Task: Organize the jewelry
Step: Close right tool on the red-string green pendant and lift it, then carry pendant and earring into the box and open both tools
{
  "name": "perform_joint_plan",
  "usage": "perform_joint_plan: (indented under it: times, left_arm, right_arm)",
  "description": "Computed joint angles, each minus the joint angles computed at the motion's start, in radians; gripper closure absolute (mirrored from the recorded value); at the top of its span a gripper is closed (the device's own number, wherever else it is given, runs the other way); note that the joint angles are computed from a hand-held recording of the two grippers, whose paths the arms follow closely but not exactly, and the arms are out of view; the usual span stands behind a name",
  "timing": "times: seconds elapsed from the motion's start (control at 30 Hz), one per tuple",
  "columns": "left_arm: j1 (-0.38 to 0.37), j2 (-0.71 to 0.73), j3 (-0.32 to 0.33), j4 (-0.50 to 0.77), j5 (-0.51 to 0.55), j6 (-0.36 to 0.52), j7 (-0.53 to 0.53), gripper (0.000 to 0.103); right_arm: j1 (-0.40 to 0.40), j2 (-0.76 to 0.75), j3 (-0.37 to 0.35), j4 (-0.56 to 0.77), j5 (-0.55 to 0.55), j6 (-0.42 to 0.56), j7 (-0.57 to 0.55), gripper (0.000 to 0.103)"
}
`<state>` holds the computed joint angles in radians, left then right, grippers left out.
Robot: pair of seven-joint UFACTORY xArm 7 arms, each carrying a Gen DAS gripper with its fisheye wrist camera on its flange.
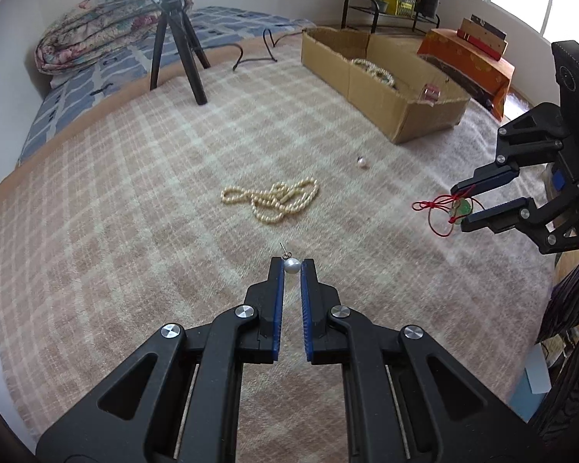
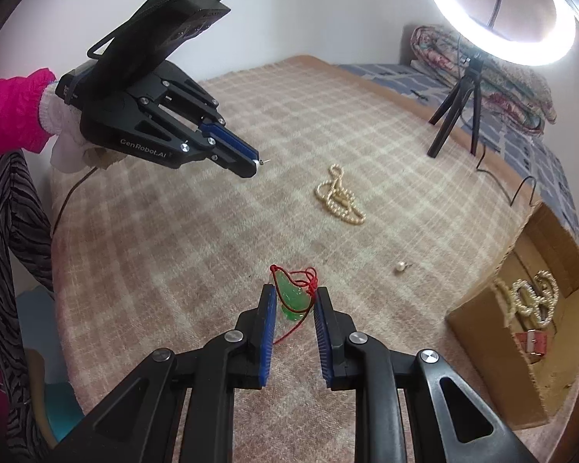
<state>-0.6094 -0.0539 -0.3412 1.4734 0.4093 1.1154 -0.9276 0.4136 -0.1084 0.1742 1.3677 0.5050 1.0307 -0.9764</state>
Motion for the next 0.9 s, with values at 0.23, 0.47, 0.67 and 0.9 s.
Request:
perform_joint_plan:
  times: [0.23,0.47,0.67,0.9]
  left_arm:
    - [-0.036,0.063,-0.008,0.112,0.062,0.016,-0.031,0.096]
    - [-0.096,0.155,0.023,0.254,0.12,0.009,-0.038,0.096]
    - [-0.168,0.276,0.078,0.421,0.151,-0.001,-0.013,0.096]
    - [-0.245,0.436,0.163,0.647,0.141,-0.01,0.013,0.096]
  right_arm:
    - [-0.007,-0.034,-0.013,0.007,0.014,-0.042,0.014,0.085]
    - [-0.033,-0.025,-0.036,0.057,0.017,-0.082,0.048,0.085]
    - [-0.079,0.039,-0.054,0.152,0.016,-0.114,0.103,0.085]
    - [-0.141,0.144,-0.056,0.268,-0.047,-0.117,0.224,0.085]
